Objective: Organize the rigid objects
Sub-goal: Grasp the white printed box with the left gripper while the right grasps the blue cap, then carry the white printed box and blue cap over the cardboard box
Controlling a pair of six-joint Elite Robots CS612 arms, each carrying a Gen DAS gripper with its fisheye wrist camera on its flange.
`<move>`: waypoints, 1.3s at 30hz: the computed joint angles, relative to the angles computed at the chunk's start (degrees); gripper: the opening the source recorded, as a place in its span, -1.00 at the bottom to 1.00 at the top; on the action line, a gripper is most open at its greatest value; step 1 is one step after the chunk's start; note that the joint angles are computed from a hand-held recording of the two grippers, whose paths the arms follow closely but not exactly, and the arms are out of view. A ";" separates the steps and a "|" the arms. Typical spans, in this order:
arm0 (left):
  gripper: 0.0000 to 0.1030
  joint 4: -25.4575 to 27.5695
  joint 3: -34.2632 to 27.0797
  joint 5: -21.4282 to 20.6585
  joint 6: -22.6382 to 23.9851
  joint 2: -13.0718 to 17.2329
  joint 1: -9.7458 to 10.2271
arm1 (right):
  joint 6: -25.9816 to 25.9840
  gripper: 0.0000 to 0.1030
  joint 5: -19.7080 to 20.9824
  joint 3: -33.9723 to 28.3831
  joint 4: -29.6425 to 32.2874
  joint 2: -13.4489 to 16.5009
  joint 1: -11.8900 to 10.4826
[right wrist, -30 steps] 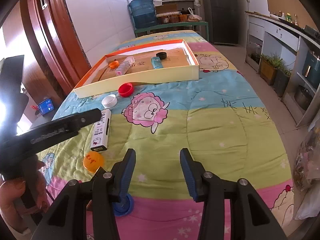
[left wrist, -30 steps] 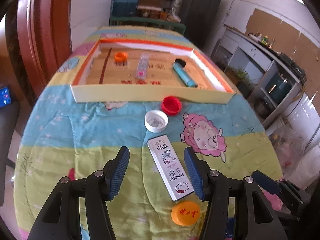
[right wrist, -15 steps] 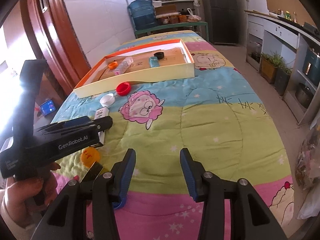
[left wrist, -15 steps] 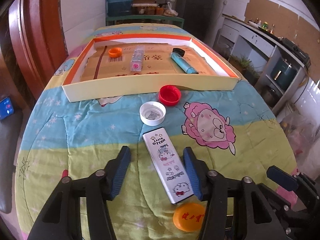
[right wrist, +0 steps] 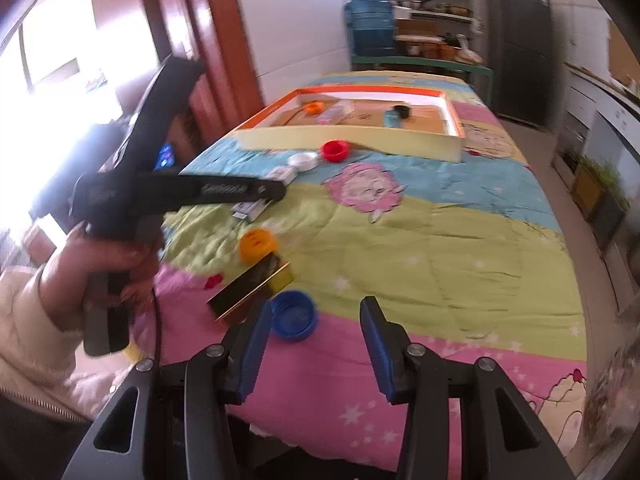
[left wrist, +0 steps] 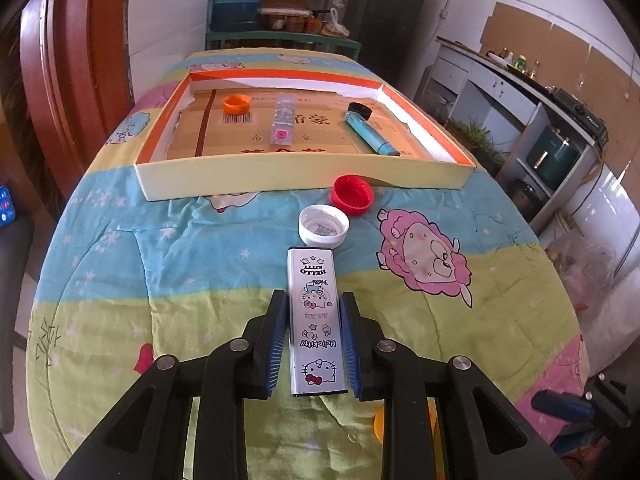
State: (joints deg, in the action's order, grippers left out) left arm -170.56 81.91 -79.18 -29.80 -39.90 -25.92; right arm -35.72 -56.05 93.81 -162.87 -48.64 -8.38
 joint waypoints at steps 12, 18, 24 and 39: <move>-0.48 -0.94 1.09 -0.11 -0.32 -0.43 0.16 | -3.00 -0.20 -4.38 0.19 -0.62 0.52 1.68; -0.48 -1.48 1.57 0.13 -0.99 -0.64 0.41 | -2.11 -0.41 -5.20 -0.56 -0.99 0.94 1.99; -0.48 -1.54 1.89 0.90 -1.50 -0.86 0.55 | -1.11 -0.41 -5.48 -1.24 -1.04 1.25 2.17; -0.48 -1.52 2.54 4.78 -1.73 -1.75 0.59 | 5.47 -0.42 -5.45 -4.13 -4.37 2.58 2.48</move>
State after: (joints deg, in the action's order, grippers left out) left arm -172.08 84.45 -74.40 -31.53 -41.65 -25.33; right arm -30.25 -61.50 89.68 -167.24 -46.06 -5.91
